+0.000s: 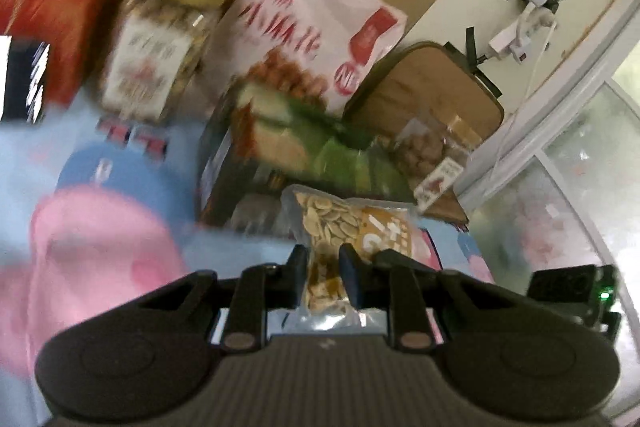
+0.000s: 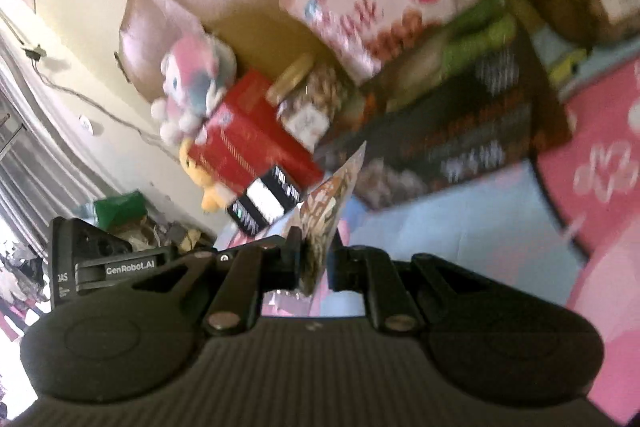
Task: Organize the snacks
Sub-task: 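Carry the peanut packet into the black tin and release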
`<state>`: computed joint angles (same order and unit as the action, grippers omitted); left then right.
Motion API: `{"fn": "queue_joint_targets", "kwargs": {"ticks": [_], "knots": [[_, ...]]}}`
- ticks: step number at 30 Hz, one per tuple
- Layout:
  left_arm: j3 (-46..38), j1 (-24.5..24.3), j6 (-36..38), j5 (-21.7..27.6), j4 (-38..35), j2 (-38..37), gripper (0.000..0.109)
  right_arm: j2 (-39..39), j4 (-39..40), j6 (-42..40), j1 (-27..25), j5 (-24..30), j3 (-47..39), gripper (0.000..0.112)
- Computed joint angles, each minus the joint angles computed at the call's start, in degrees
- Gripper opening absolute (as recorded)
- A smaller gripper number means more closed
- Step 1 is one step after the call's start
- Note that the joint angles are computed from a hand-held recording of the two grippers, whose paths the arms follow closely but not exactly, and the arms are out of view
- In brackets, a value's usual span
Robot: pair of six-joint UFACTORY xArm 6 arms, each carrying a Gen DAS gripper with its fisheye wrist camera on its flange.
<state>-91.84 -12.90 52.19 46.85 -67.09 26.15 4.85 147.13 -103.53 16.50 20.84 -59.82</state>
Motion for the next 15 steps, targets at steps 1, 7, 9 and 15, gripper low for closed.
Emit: {"fn": "queue_joint_targets", "kwargs": {"ticks": [1, 7, 9, 15], "knots": [[-2.9, -0.6, -1.4, -0.5, 1.0, 1.6, 0.019, 0.2, -0.6, -0.3, -0.5, -0.9, -1.2, 0.015], [-22.7, -3.6, -11.2, -1.3, 8.3, 14.5, 0.008, 5.5, -2.2, -4.5, -2.9, -8.0, -11.7, 0.014], [-29.0, -4.8, -14.9, -2.1, 11.8, 18.7, 0.008, 7.9, -3.1, -5.7, -3.2, -10.9, -15.5, 0.015], [-47.3, -6.8, -25.8, 0.8, 22.5, 30.9, 0.009, 13.9, 3.9, -16.4, -5.3, -17.3, -24.2, 0.016]]}}
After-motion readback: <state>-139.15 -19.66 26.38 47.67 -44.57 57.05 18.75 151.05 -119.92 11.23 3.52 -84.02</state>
